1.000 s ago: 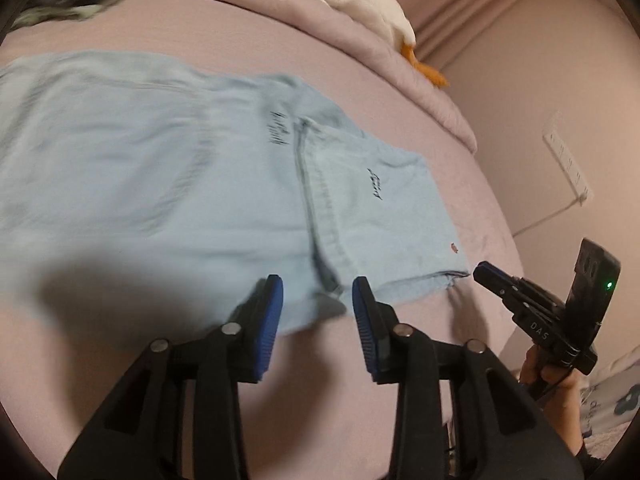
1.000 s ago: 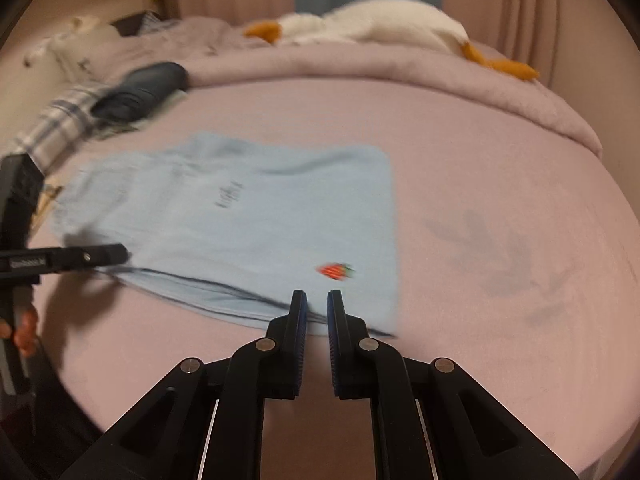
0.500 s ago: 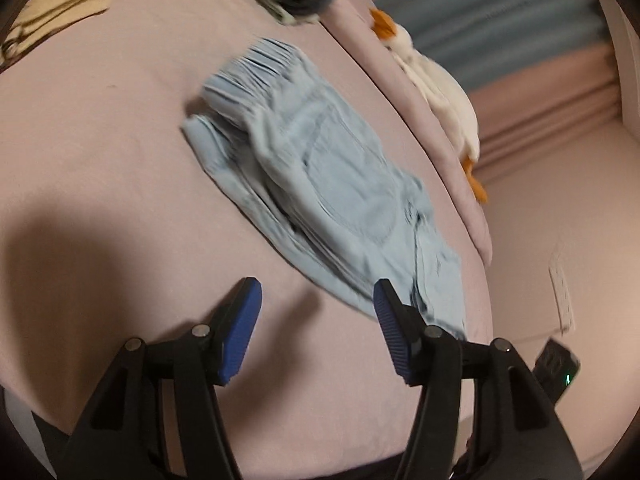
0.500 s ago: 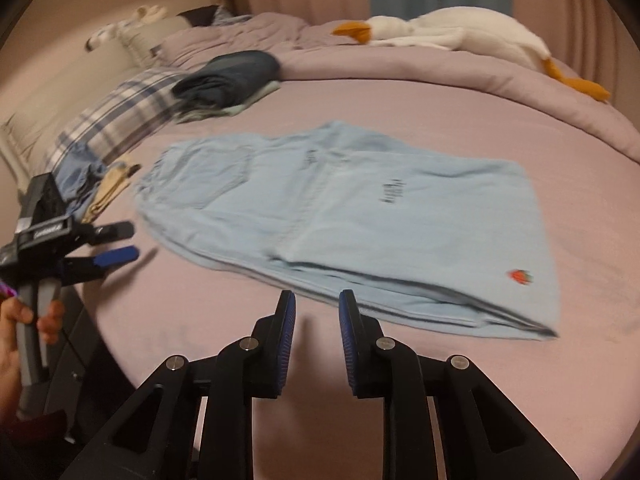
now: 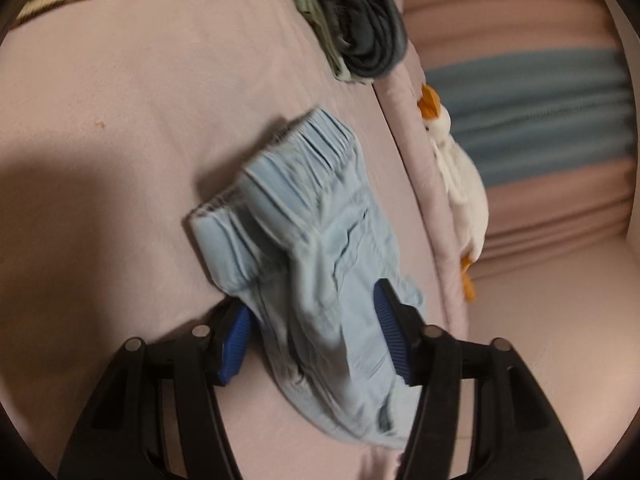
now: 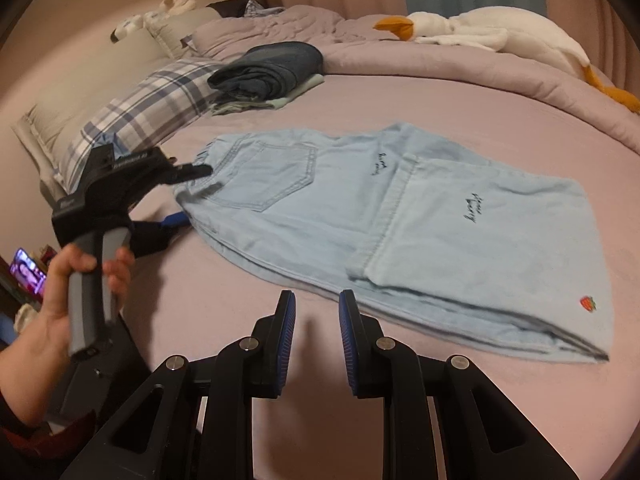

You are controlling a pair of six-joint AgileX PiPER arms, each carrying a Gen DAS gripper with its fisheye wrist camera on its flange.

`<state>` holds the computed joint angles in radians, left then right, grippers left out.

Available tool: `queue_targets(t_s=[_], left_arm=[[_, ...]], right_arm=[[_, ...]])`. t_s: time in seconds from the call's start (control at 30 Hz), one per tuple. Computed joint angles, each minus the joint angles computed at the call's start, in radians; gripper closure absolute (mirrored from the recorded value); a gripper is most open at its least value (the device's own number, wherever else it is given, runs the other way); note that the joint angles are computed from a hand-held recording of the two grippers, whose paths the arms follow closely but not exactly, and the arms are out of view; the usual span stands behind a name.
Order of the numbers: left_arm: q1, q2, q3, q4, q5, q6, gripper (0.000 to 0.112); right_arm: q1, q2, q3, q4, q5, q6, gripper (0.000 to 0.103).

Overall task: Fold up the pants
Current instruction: 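Grasp the elastic waistband with the left tool and lift it up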

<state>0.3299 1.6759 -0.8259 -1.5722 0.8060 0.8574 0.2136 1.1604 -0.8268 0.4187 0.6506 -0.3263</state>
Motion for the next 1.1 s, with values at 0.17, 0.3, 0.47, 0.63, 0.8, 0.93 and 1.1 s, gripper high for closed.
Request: queue_targets(t_s=[0.17,0.3,0.47,0.63,0.8,0.93,1.1], left_arm=[[-0.033,-0.032,-0.037,0.158,-0.078,-0.048,0.088],[-0.033,-0.097,-0.015,0.162,-0.084,0.051,0.091],[-0.052,-0.166,0.006,0.141,-0.107,0.184,0.091],[-0.035,-0.160,0.002,0.114,-0.073,0.232,0.091],[-0.054,-0.144,-0.010,0.116,-0.089,0.226,0.091],[-0.059,-0.152,-0.011,0.136,-0.090,0.202,0.091],[-0.100,-0.219,-0.002,0.158,-0.104,0.201,0.090]], right_arm=[[-0.025,0.126,-0.112,0.060,0.025,-0.012,0.082],[-0.033,0.311,-0.291,0.020,0.045,0.078,0.085],[-0.004,0.541,-0.564,-0.176,0.081,0.299,0.091],[0.050,0.692,-0.733,-0.360,0.162,0.428,0.090],[0.117,0.587,-0.587,-0.427,0.159,0.450,0.091],[0.178,0.443,-0.416,-0.442,0.157,0.469,0.091],[0.235,0.276,-0.251,-0.423,0.194,0.491,0.091]])
